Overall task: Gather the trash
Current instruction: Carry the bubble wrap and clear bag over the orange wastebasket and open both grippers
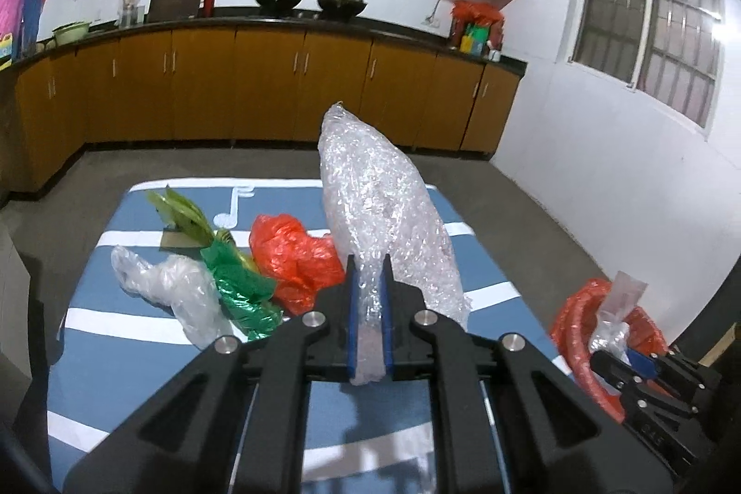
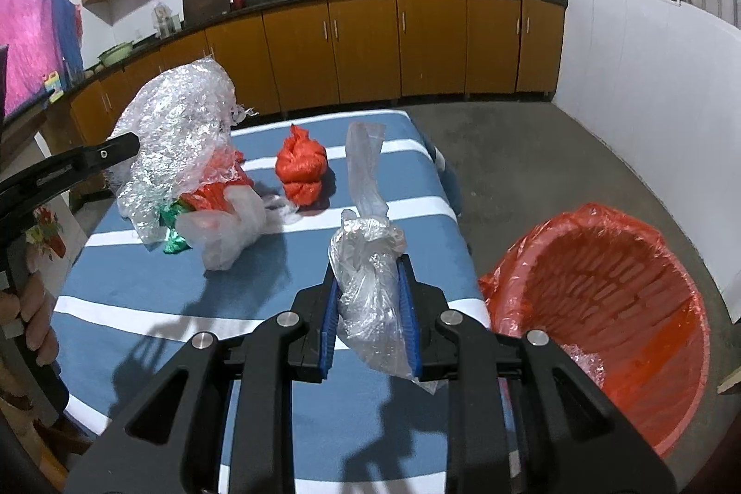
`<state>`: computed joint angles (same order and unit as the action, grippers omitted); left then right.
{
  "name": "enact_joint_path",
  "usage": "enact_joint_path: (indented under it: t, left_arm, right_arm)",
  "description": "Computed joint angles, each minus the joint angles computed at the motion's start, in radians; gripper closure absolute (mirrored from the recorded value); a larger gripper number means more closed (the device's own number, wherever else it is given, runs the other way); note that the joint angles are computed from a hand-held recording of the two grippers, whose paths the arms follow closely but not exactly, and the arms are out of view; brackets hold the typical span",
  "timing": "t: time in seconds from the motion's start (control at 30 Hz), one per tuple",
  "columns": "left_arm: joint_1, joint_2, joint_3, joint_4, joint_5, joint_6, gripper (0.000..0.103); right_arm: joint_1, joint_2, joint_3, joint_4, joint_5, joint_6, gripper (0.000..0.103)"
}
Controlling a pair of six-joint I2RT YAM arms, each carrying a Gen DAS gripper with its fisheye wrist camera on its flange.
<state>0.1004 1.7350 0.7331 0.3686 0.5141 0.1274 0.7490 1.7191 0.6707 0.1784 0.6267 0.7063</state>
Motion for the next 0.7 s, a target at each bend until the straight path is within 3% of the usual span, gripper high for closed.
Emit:
enact_joint_path:
  t: [0.37,0.7]
  left_arm:
    - [-0.048,-0.193,-0.134,-0.033,0.048,0.003,0.094]
    - [-0.194,-0.333,-0.234,-0.034,0.006,-0.006,0.094]
  right_arm:
    - [0.035,-0.220,-0.117,-0.085,0.109,0.063,0.079]
    - [0.033,-0.454,-0.233,-0.227,0.200,0.186,0.079]
